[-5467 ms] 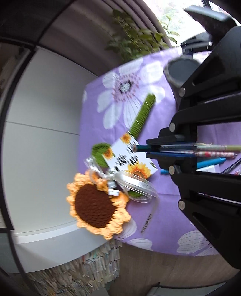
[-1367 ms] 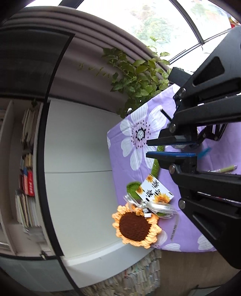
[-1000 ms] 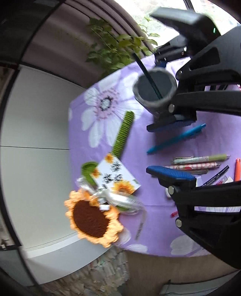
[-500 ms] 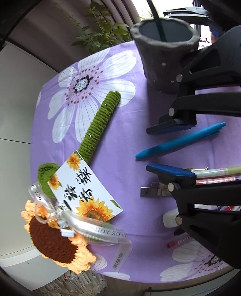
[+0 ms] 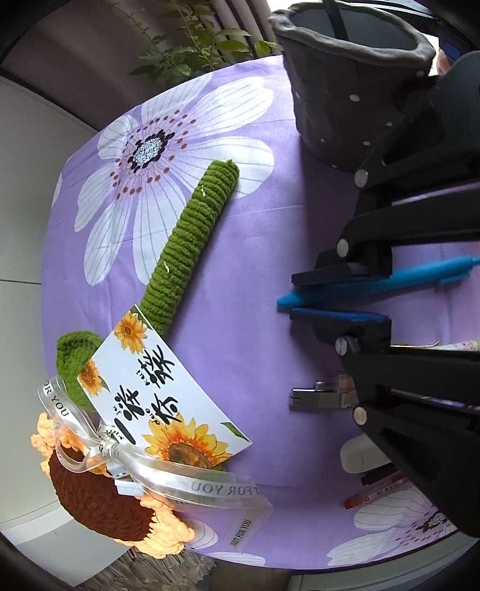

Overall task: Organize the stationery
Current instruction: 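Carry the blue pen with the left gripper and drop it into the pen holder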

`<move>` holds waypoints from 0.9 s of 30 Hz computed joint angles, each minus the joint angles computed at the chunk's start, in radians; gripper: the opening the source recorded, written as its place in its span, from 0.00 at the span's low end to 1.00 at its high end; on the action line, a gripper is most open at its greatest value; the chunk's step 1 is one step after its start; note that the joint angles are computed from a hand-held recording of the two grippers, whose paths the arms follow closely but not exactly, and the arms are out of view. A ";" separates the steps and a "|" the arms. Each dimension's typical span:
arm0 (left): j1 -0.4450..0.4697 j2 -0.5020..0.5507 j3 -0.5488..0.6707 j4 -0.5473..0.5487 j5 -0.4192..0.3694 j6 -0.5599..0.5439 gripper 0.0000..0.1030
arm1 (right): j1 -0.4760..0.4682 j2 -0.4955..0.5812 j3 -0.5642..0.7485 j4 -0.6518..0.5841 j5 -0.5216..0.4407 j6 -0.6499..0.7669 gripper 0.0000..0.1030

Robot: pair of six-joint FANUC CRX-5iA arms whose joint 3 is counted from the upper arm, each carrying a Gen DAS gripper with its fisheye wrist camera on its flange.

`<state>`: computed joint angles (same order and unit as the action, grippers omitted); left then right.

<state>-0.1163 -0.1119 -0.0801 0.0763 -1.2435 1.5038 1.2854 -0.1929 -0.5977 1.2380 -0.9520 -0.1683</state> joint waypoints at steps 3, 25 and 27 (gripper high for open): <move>0.012 -0.022 -0.024 0.035 0.012 -0.030 0.08 | -0.006 -0.005 -0.003 -0.001 0.012 -0.005 0.70; 0.054 -0.333 -0.138 0.331 0.272 -0.232 0.07 | -0.019 -0.016 -0.014 0.004 0.055 -0.006 0.70; 0.023 -0.322 -0.134 0.326 0.326 -0.221 0.07 | -0.021 -0.018 -0.016 0.005 0.064 -0.006 0.70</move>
